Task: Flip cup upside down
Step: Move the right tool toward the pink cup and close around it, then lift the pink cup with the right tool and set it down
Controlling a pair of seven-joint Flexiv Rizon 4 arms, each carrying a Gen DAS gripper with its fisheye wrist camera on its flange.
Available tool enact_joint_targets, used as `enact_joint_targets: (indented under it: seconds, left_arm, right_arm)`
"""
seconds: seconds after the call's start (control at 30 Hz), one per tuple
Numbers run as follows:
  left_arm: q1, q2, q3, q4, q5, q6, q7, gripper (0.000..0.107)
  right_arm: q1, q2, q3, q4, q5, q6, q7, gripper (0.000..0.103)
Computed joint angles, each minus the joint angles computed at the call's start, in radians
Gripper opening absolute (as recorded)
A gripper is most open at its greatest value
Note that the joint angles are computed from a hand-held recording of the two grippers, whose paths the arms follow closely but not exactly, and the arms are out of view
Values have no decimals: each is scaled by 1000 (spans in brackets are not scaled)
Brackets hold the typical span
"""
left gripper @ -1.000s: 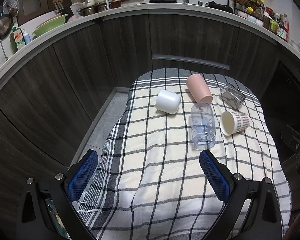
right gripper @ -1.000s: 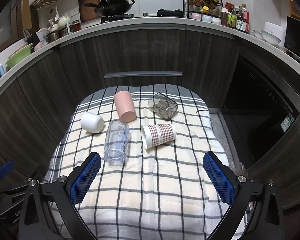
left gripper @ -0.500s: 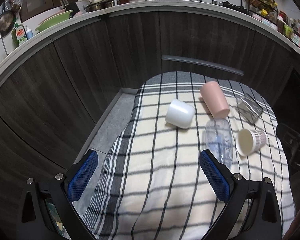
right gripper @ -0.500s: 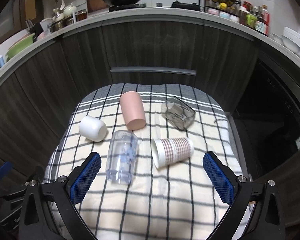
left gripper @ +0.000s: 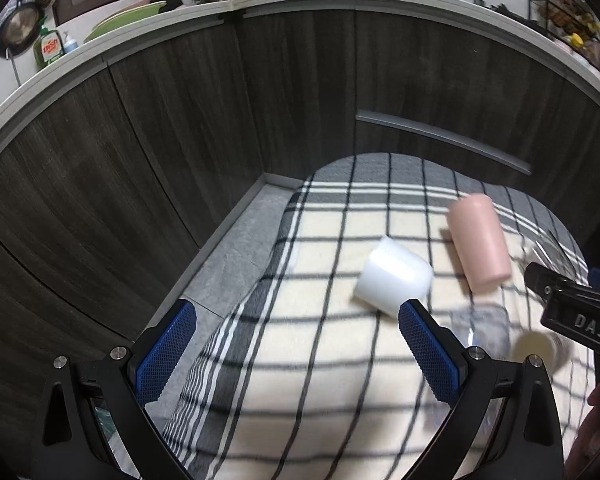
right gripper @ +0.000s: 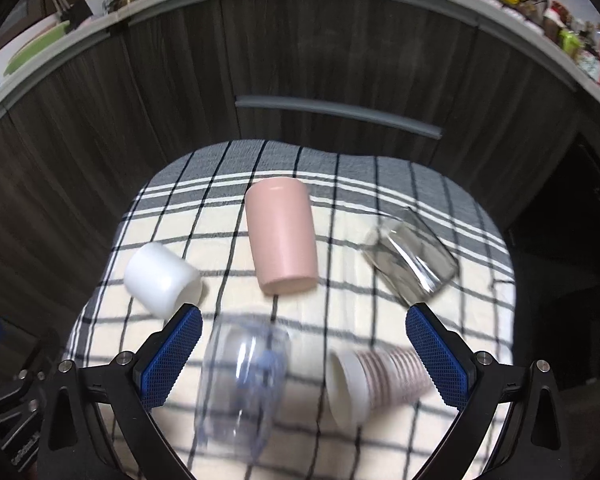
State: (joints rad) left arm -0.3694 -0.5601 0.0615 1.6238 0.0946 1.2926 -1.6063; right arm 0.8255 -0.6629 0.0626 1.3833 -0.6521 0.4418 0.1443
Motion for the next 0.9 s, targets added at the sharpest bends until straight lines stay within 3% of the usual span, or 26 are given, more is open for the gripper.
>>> enact_joint_targets:
  seconds: [0.27, 0.67, 0.77, 0.83, 0.9]
  left_arm:
    - [-54, -118, 70, -163, 39, -42, -110, 103]
    - [-46, -179, 53, -244, 48, -101, -139, 103]
    - [-43, -182, 48, -249, 48, -110, -139, 103]
    - [-42, -183, 47, -248, 49, -109, -140, 103]
    - [-41, -180, 45, -245, 50, -110, -138, 103]
  right_arm:
    - [-82, -107, -10, -101, 82, 69, -158, 102]
    - [-151, -234, -4, -229, 248, 122, -334, 98]
    - [-156, -252, -6, -244, 273, 134, -350, 91]
    - [-162, -262, -3, -251, 293, 146, -359, 76]
    - [-160, -265, -8, -253, 302, 143, -355, 71]
